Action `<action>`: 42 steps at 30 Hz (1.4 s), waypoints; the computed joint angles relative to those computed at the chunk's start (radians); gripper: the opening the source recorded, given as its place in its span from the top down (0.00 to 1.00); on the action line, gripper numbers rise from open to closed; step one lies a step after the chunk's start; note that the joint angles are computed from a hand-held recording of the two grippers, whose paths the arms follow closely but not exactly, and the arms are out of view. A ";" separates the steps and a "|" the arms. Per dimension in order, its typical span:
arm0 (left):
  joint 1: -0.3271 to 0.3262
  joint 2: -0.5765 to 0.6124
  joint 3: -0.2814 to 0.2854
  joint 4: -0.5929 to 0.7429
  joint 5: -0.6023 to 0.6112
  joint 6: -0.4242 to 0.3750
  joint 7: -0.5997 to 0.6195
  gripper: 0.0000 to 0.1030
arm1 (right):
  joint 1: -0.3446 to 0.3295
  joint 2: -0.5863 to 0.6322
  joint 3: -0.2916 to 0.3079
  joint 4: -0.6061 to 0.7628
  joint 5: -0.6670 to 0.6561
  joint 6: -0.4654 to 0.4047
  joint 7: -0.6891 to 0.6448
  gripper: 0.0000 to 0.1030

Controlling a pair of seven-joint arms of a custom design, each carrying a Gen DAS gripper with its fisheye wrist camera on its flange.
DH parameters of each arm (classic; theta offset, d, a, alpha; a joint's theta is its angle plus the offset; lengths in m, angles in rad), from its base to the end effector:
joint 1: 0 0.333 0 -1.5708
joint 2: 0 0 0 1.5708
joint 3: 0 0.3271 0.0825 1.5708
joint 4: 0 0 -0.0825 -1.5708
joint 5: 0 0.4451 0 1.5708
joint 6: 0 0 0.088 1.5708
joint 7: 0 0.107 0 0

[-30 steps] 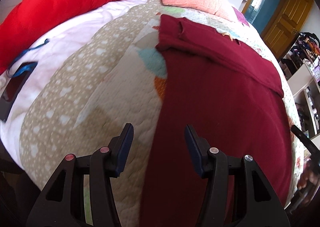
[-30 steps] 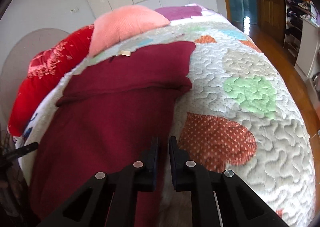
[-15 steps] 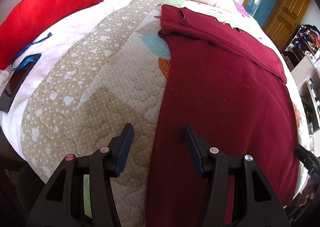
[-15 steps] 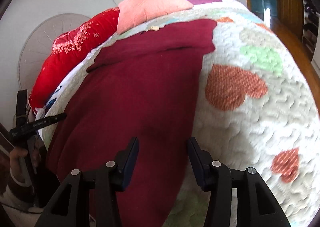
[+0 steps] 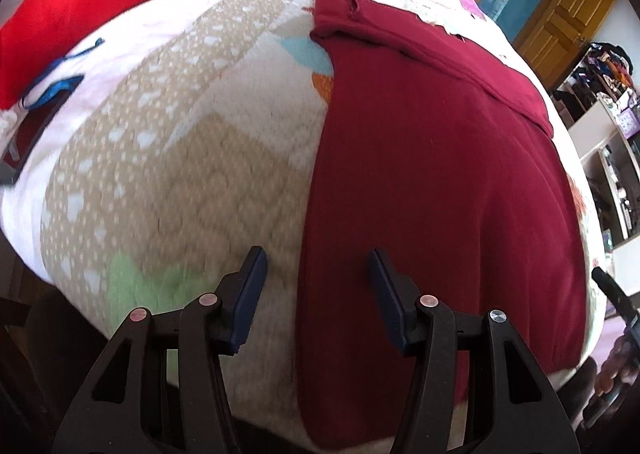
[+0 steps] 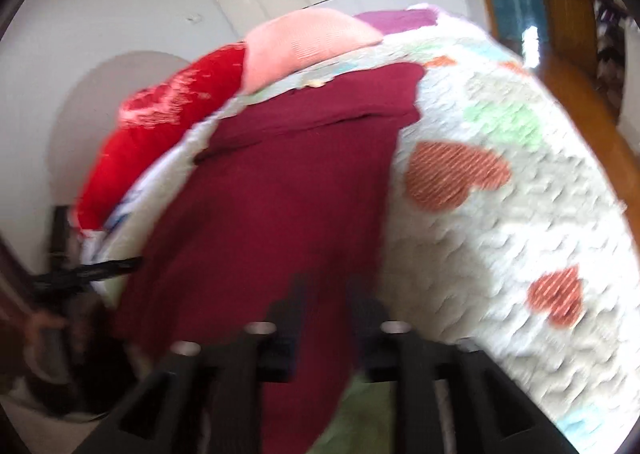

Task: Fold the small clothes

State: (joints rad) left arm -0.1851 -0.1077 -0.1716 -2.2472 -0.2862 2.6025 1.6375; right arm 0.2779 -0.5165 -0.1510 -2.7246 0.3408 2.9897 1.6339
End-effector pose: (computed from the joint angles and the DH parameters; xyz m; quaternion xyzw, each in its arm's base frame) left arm 0.5568 -0.2027 0.4389 -0.6081 0.7553 -0.2362 0.0634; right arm 0.4527 0.0348 0.4381 -0.5606 0.7321 -0.1372 0.3618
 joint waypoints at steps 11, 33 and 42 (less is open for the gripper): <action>-0.026 -0.084 0.017 -0.095 -0.060 -0.011 0.090 0.34 | 0.069 -0.156 -0.089 -0.102 0.082 -0.123 -0.132 0.44; -0.042 -0.112 0.026 -0.140 -0.118 0.003 0.147 0.22 | 0.033 -0.107 -0.008 -0.121 0.075 -0.063 -0.099 0.91; -0.068 -0.127 0.039 -0.175 -0.135 0.055 0.185 0.20 | 0.180 -0.154 -0.179 -0.143 0.198 -0.021 -0.187 0.82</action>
State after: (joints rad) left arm -0.2527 -0.2345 -0.1330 -2.4226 -0.4212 2.6572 1.8222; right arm 0.4577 -0.6701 -0.3298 -2.8676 0.5389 2.9688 1.4465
